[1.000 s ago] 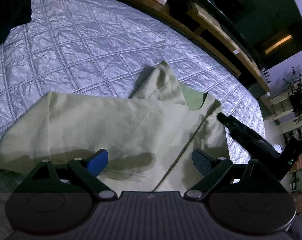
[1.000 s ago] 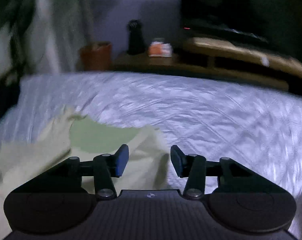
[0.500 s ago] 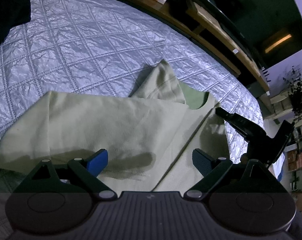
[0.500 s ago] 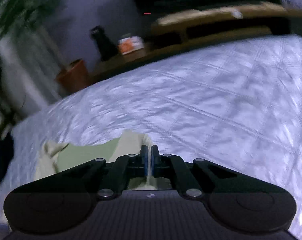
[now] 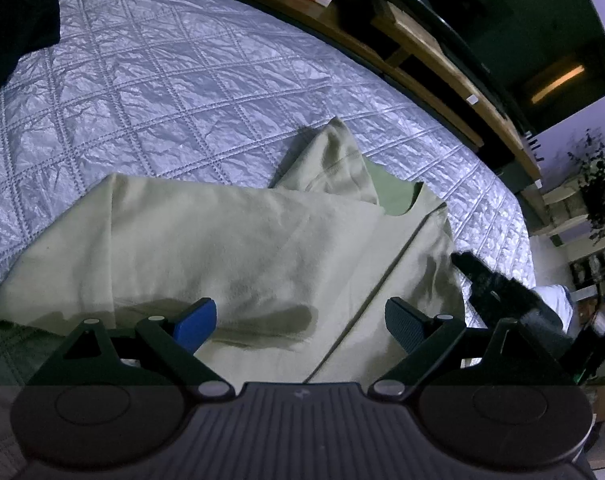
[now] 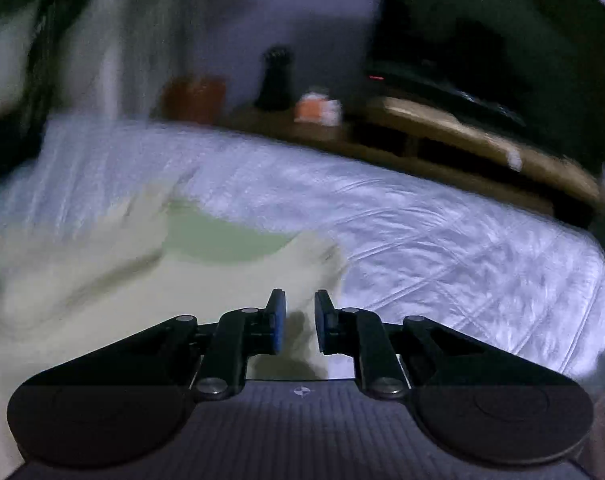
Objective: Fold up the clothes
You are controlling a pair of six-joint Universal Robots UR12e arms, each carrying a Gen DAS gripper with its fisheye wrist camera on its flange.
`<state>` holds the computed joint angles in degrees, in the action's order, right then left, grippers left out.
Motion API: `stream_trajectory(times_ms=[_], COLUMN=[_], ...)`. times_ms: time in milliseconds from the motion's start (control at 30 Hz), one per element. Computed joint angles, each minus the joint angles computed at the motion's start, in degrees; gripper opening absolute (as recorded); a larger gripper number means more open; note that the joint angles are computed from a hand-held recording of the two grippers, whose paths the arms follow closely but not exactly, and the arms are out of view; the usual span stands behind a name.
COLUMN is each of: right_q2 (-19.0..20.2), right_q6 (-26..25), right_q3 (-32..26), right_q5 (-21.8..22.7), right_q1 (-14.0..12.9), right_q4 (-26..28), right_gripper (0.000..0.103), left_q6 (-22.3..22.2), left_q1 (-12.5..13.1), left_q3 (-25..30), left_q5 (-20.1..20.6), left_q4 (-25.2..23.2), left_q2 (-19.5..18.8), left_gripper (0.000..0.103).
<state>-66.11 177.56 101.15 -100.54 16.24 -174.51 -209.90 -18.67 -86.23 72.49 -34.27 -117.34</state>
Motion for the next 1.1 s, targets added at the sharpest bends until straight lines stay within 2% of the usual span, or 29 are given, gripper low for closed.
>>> stream_trajectory(times_ms=[33, 67, 100, 133, 200, 300, 367, 433, 567, 633, 733, 800, 833, 900, 967, 1000, 1033, 1067, 1100], right_q2=[0.03, -0.2, -0.38, -0.73, -1.52, -4.1, -5.44, -6.02, -5.58, -5.38, -6.3, -7.52, -8.06, -8.63, -8.3, -7.94, -7.82, -7.72, -7.65], right_q6=[-0.52, 1.36, 5.64, 8.85, 14.04, 18.65, 15.93, 10.38, 1.93, 2.9, 9.85, 13.04, 14.32, 15.57, 14.74, 12.77, 11.16, 10.35, 11.08], right_q3=[-0.07, 0.29, 0.39, 0.6, 1.24, 4.81, 6.85, 7.99, 7.9, 7.45, 7.15, 7.96, 8.44, 9.82, 10.12, 9.51, 8.81, 8.24, 8.28], right_q5=[-0.28, -0.3, -1.7, -3.99, -7.84, -7.48, -7.2, -6.17, -2.99, -3.6, -4.69, -6.69, -7.41, -6.36, -5.47, -5.74, -6.35, -7.01, -7.6], right_q1=[-0.15, -0.65, -0.6, -0.57, -0.74, -1.11, -0.38, 0.75, 2.23, 2.31, 1.38, 1.17, 1.08, 0.85, 1.07, 1.38, 1.6, 1.79, 1.84], right_q4=[1.56, 2.16, 3.16, 3.53, 4.03, 0.72, -1.25, -2.82, -3.69, -1.8, 4.47, 5.94, 5.99, 2.17, -1.36, -0.26, 3.24, 6.01, 6.38], right_gripper=[0.019, 0.019, 0.027, 0.05, 0.05, 0.051, 0.051, 0.049, 0.046, 0.046, 0.051, 0.05, 0.05, 0.05, 0.05, 0.049, 0.05, 0.049, 0.048], left_q6=[-0.02, -0.14, -0.35, -0.55, -0.89, -1.33, -1.58, -1.75, -1.28, -1.31, -2.02, -2.57, -2.79, -3.11, -3.31, -3.51, -3.72, -4.18, -4.67], left_q1=[-0.01, -0.01, 0.03, 0.09, 0.21, 0.36, 0.4, 0.39, 0.2, 0.23, 0.49, 0.74, 0.82, 0.95, 1.01, 1.07, 1.13, 1.3, 1.49], left_q3=[0.05, 0.08, 0.05, -0.02, -0.11, -0.11, -0.15, -0.14, 0.09, 0.12, 0.04, -0.09, -0.15, -0.22, -0.29, -0.29, -0.29, -0.29, -0.3], left_q5=[0.1, 0.24, 0.35, 0.37, 0.44, 0.64, 0.89, 1.12, 1.46, 1.47, 1.43, 1.46, 1.51, 1.54, 1.71, 1.88, 2.05, 2.17, 2.27], left_q4=[-0.11, -0.14, -0.08, 0.07, 0.26, 0.32, 0.34, 0.29, -0.32, -0.4, -0.18, 0.22, 0.46, 0.72, 0.78, 0.74, 0.7, 0.83, 0.97], left_q2=[-0.03, -0.06, -0.05, 0.0, 0.08, 0.13, 0.17, 0.16, 0.05, 0.03, 0.17, 0.33, 0.39, 0.46, 0.53, 0.55, 0.56, 0.6, 0.65], left_gripper=[0.09, 0.09, 0.09, 0.09, 0.09, 0.09, 0.09, 0.09, 0.09, 0.09, 0.09, 0.09, 0.09, 0.09, 0.09, 0.09, 0.09, 0.089, 0.089])
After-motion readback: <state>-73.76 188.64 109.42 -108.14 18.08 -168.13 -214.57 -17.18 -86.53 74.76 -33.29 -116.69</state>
